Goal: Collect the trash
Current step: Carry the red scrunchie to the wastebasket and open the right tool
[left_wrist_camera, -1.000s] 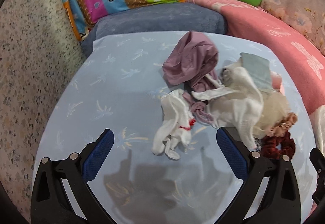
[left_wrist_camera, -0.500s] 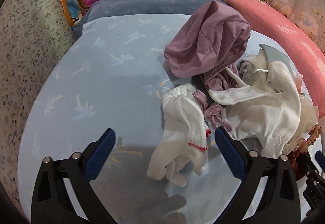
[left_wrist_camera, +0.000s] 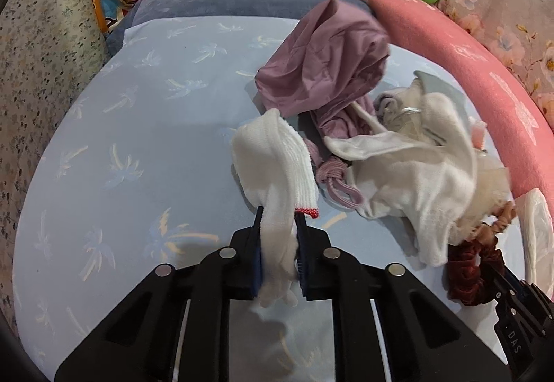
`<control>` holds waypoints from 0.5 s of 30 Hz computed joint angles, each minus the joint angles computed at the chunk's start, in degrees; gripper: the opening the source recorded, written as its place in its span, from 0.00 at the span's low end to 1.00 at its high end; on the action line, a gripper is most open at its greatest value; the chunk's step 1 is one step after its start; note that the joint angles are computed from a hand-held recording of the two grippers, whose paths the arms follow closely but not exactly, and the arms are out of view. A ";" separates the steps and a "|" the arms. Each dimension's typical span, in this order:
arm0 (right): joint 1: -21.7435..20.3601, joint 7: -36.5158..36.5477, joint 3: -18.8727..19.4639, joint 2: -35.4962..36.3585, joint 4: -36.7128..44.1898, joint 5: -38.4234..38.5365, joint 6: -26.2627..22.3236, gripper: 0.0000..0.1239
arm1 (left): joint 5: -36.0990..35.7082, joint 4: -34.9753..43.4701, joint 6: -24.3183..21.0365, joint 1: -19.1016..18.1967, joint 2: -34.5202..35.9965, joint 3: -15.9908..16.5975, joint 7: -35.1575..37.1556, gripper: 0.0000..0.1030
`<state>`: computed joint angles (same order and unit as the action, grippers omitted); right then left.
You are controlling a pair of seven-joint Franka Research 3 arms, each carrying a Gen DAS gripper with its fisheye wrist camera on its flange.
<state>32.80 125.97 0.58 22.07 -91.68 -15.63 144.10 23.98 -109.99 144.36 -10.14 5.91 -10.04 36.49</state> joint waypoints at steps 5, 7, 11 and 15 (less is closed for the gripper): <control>-0.05 0.60 0.17 -4.31 -4.25 -1.56 2.78 0.12 | 1.33 -0.82 0.04 -1.07 -3.09 -0.94 -0.90 0.14; -0.45 0.99 0.50 -6.33 -6.18 -1.85 4.00 0.12 | 1.44 -0.43 0.07 -1.47 -3.52 -1.38 -0.70 0.14; -1.43 2.29 1.16 -9.76 -8.92 -2.83 5.91 0.12 | 1.15 0.59 0.88 -2.36 -4.02 -2.19 0.89 0.14; -2.80 4.77 1.48 -13.49 -11.38 -5.23 7.95 0.12 | 0.96 2.73 1.90 -3.53 -3.34 -2.94 3.50 0.14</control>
